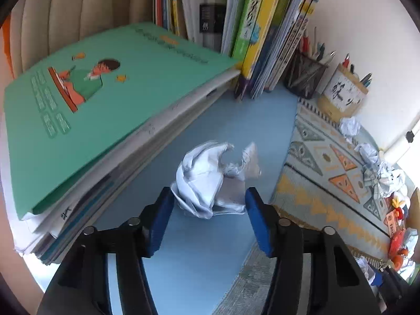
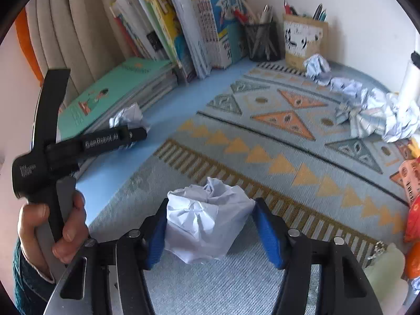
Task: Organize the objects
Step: 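Carry paper balls in both grippers to the brown bowl and release them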
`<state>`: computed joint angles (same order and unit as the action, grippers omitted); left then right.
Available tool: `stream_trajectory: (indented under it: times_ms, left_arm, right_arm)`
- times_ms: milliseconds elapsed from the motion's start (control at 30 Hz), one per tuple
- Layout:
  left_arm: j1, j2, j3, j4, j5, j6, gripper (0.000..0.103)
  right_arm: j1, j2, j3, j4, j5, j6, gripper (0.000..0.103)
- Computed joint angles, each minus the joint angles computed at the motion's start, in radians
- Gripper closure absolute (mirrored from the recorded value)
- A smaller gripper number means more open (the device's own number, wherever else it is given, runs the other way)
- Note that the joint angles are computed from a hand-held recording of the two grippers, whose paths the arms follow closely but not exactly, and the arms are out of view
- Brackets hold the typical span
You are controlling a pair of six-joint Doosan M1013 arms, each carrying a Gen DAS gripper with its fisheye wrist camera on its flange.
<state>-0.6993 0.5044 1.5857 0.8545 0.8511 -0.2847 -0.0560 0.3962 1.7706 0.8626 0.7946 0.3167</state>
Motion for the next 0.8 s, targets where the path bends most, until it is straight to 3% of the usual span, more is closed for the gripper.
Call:
stream_trajectory:
  times_ms: [200, 333, 500, 567, 700, 800]
  left_arm:
    - [-0.060, -0.009, -0.037, 0.064, 0.037, 0.030, 0.051]
    - [-0.112, 0.014, -0.131, 0.106, 0.038, 0.077, 0.051]
    - [-0.164, 0.103, -0.331, 0.121, -0.005, 0.220, 0.051]
    - [-0.173, 0.141, -0.413, 0.095, -0.060, 0.293, 0.051]
    - [-0.189, 0.237, -0.597, 0.002, -0.113, 0.476, 0.051]
    - [-0.197, 0.335, -0.774, -0.153, -0.135, 0.674, 0.051]
  right_arm:
    - [-0.064, -0.027, 0.016, 0.138, 0.054, -0.078, 0.045]
    - [-0.147, -0.074, 0.032, 0.202, 0.092, -0.135, 0.045]
    - [-0.296, -0.129, 0.037, 0.281, 0.044, -0.169, 0.045]
    - [-0.354, -0.124, -0.005, 0.294, 0.050, -0.122, 0.045]
    - [-0.451, -0.113, -0.051, 0.345, -0.031, -0.077, 0.044]
    - [-0.499, -0.090, -0.082, 0.342, -0.099, -0.015, 0.044]
